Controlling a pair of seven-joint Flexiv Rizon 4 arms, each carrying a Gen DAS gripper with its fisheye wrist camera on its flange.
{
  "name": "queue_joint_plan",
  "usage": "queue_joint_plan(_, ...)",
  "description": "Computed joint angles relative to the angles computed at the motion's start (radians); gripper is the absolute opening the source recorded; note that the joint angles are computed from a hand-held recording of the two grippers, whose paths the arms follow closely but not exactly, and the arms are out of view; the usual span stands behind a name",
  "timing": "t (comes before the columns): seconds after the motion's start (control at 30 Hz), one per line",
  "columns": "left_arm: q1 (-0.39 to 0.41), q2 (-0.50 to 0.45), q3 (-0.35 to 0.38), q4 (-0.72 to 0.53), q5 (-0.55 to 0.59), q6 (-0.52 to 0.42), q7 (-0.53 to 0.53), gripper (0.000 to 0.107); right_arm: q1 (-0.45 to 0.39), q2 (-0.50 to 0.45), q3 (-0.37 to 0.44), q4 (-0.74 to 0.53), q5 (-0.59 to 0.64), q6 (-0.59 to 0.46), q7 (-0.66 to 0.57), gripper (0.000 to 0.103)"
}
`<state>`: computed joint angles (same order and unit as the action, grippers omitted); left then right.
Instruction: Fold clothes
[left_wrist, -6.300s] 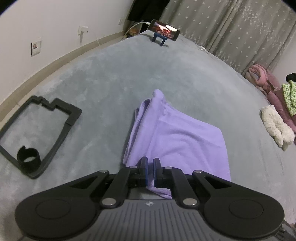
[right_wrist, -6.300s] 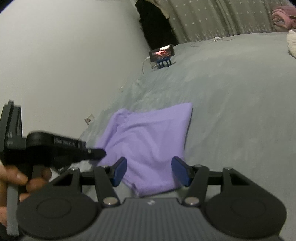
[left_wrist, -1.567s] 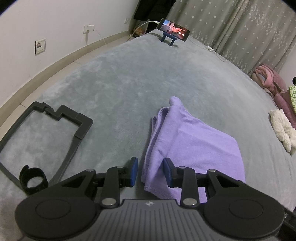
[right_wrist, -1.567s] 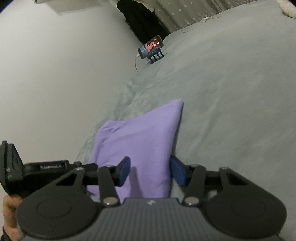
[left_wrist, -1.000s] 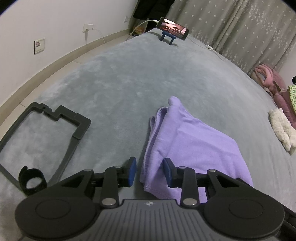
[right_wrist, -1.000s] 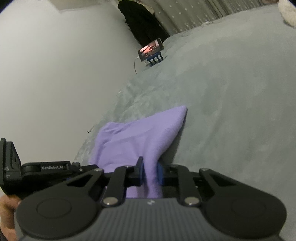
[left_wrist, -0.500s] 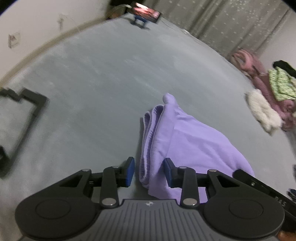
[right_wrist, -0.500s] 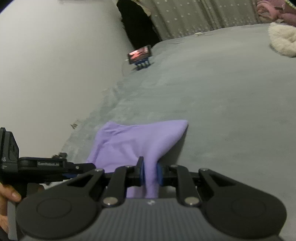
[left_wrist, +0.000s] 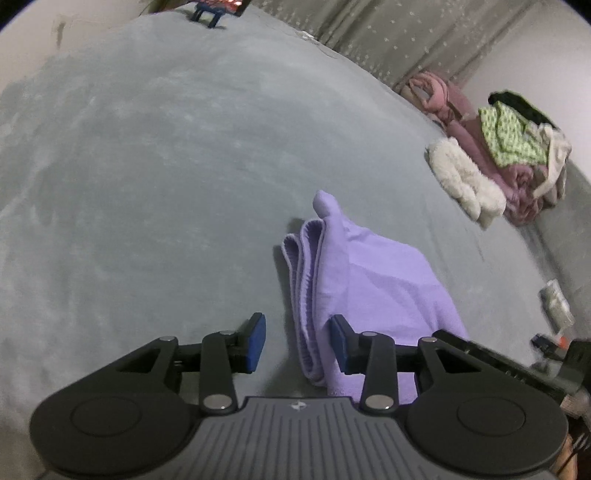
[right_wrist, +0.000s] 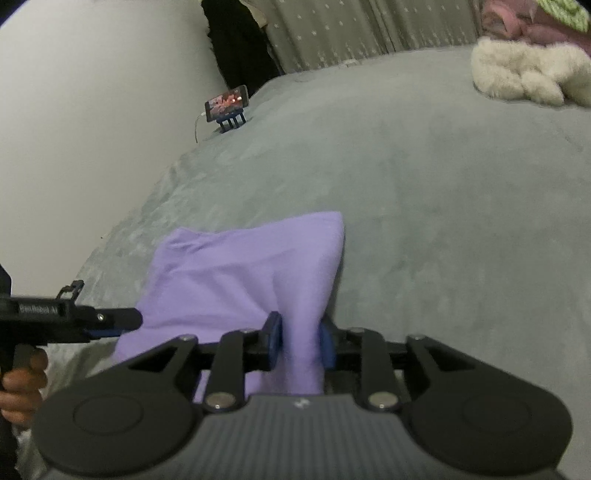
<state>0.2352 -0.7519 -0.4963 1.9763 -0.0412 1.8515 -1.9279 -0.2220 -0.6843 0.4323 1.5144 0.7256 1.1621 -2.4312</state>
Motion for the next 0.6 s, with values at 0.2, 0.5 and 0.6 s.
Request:
queue_joint_plan(0.2,0.024,-0.022,-0.025,-0.001,0.005,0.047,-0.059,0.037,-0.067,0.014,0.148,0.063,0.042,0.209,-0.195,0.049)
queue_joint_plan(0.5,0.037,-0.05,-0.038,-0.022,0.037,0.053,-0.104,0.037,-0.042,0.021,0.265,0.126,0.076,0.177,-0.461,0.026)
queue_joint_plan(0.6,0.054,-0.056,-0.049,-0.017,0.043,0.067,-0.13,0.037,0.026,0.018,0.244,0.13,0.066,0.218,-0.474,0.029)
